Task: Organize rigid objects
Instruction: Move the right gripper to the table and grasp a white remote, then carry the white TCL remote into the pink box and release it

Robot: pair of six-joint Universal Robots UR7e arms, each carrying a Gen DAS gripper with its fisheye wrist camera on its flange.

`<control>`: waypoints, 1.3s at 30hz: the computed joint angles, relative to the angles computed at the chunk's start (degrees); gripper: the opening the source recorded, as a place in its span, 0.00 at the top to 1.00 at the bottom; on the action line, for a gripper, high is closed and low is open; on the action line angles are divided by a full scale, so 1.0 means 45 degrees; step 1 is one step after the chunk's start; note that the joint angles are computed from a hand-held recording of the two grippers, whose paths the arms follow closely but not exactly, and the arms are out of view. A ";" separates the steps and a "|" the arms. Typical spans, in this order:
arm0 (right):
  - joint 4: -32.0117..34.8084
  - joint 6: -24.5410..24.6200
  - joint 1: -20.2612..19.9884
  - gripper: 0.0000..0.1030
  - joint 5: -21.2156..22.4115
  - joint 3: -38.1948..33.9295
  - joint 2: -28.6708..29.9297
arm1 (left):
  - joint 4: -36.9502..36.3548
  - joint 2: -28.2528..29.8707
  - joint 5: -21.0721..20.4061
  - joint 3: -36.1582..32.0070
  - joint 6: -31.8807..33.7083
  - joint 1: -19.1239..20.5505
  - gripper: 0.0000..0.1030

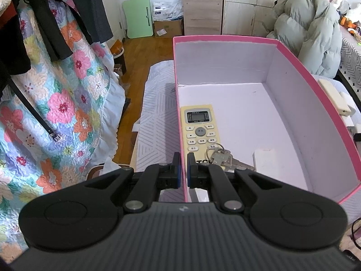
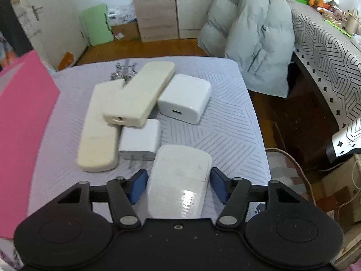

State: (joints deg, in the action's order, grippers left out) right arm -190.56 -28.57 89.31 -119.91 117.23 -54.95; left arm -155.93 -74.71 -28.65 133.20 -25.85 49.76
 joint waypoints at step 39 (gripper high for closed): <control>-0.0120 -0.0889 0.1308 0.41 0.1268 0.1384 -0.0930 | -0.0750 0.0288 -0.0020 -0.0032 0.0607 0.0173 0.96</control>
State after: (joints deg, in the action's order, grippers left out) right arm -191.10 -32.56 95.20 -114.21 123.46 -59.14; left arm -159.31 -73.42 -28.74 133.05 -23.12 50.54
